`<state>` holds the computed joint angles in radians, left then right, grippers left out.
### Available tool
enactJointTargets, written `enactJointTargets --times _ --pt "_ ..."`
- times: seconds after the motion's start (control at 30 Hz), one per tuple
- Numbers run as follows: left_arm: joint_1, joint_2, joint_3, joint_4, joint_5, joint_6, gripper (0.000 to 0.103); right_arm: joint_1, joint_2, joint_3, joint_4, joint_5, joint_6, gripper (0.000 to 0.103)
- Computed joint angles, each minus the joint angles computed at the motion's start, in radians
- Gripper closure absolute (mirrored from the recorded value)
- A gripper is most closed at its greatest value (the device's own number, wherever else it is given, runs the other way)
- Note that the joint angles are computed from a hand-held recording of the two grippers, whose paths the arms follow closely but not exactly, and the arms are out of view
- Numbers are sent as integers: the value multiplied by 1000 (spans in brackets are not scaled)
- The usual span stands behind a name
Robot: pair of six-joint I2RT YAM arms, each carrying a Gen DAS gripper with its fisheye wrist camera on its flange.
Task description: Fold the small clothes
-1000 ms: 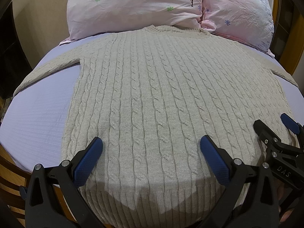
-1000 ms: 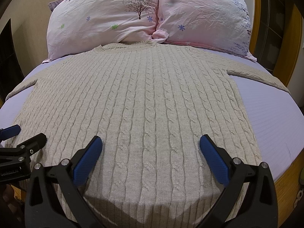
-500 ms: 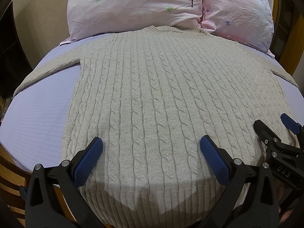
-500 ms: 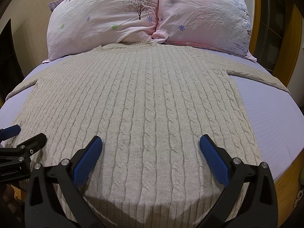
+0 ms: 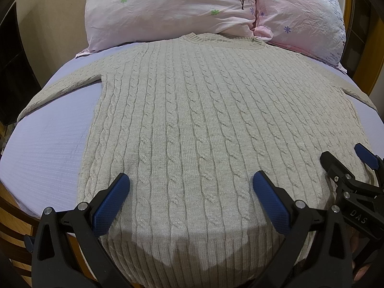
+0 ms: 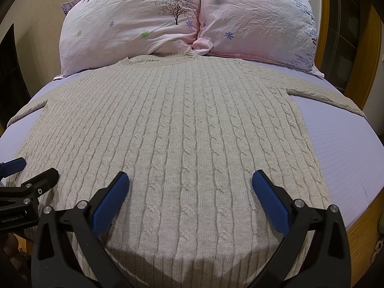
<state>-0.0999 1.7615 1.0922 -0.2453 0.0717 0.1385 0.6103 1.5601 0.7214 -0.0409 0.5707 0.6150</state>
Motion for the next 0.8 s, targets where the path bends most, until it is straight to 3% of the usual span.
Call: enactJointTargets --times 0.27,0.33,0.4,0.5,0.6,0.7,0.77,0.8 --pt "2 -5 4 -6 1 5 1 -7 3 5 3 -16 -27 2" --pt "5 -3 8 1 8 15 1 -35 -17 -16 49 -69 -108 2" --pt "8 -9 14 1 17 24 1 -104 -58 -28 63 -194 -175 2" --pt "13 -13 0 31 34 42 1 -298 -265 -140 149 -445 -199 2" --pt "26 3 15 36 70 55 1 -610 -360 -98 69 -529 -168 2" --pt "66 31 64 24 180 78 1 -947 -223 44 21 -731 -87 2" --pt "112 44 95 53 281 74 1 -1095 -90 159 -9 -833 -32 11" --pt "126 46 100 73 300 68 1 -1153 -26 215 -24 -859 -1 25"
